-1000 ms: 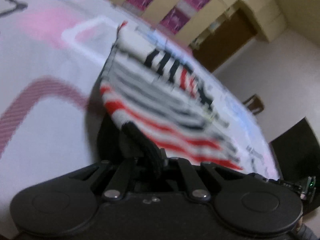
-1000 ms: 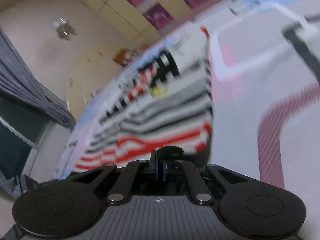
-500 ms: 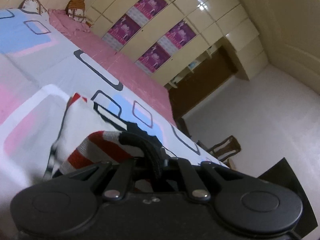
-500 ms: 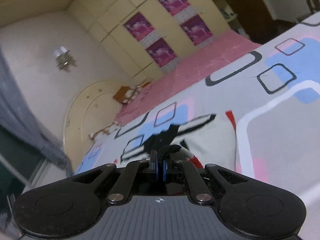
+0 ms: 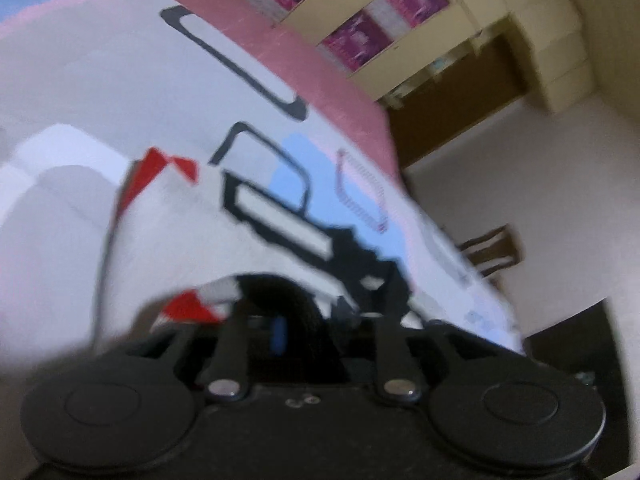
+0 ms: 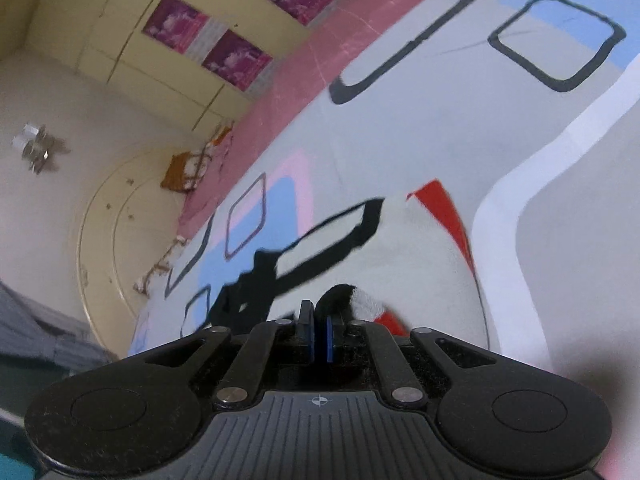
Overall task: Fold small clothes
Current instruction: 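Lift the hem with both grippers and fold it over toward the collar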
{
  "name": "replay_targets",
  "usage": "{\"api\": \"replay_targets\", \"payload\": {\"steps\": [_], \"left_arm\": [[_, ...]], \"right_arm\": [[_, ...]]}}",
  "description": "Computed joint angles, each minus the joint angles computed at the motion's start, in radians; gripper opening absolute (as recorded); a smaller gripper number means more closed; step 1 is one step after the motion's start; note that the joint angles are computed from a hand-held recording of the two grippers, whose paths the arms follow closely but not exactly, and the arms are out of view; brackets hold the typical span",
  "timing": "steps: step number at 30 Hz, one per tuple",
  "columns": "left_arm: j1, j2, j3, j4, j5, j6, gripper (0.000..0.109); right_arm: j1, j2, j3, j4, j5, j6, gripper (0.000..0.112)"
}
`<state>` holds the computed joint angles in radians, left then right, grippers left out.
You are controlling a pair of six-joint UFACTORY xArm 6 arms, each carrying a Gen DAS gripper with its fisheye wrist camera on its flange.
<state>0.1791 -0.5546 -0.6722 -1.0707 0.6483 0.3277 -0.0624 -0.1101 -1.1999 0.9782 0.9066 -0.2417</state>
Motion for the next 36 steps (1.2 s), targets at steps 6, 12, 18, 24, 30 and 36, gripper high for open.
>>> {"api": "replay_targets", "payload": {"steps": [6, 12, 18, 24, 30, 36], "left_arm": [[-0.019, 0.072, -0.031, -0.179, -0.102, 0.130, 0.072], [-0.020, 0.049, -0.058, 0.166, -0.060, 0.157, 0.065], [-0.101, 0.099, -0.085, 0.584, -0.076, 0.090, 0.054], [-0.135, 0.140, -0.080, 0.768, -0.183, -0.051, 0.013], [-0.132, 0.065, 0.008, 0.656, -0.378, -0.077, 0.004], [-0.120, 0.160, -0.049, 0.811, -0.315, -0.245, 0.005]], "right_arm": [[0.021, 0.026, -0.006, 0.033, -0.190, -0.058, 0.082], [0.007, -0.061, 0.033, -0.054, -0.112, -0.359, 0.071], [0.100, -0.115, 0.123, -0.243, -0.174, -0.505, 0.072], [0.220, -0.032, 0.116, -0.479, -0.345, -0.373, 0.024], [0.233, -0.033, 0.120, -0.443, -0.471, -0.348, 0.002], [0.223, 0.030, 0.088, -0.638, -0.425, -0.094, 0.002]]}}
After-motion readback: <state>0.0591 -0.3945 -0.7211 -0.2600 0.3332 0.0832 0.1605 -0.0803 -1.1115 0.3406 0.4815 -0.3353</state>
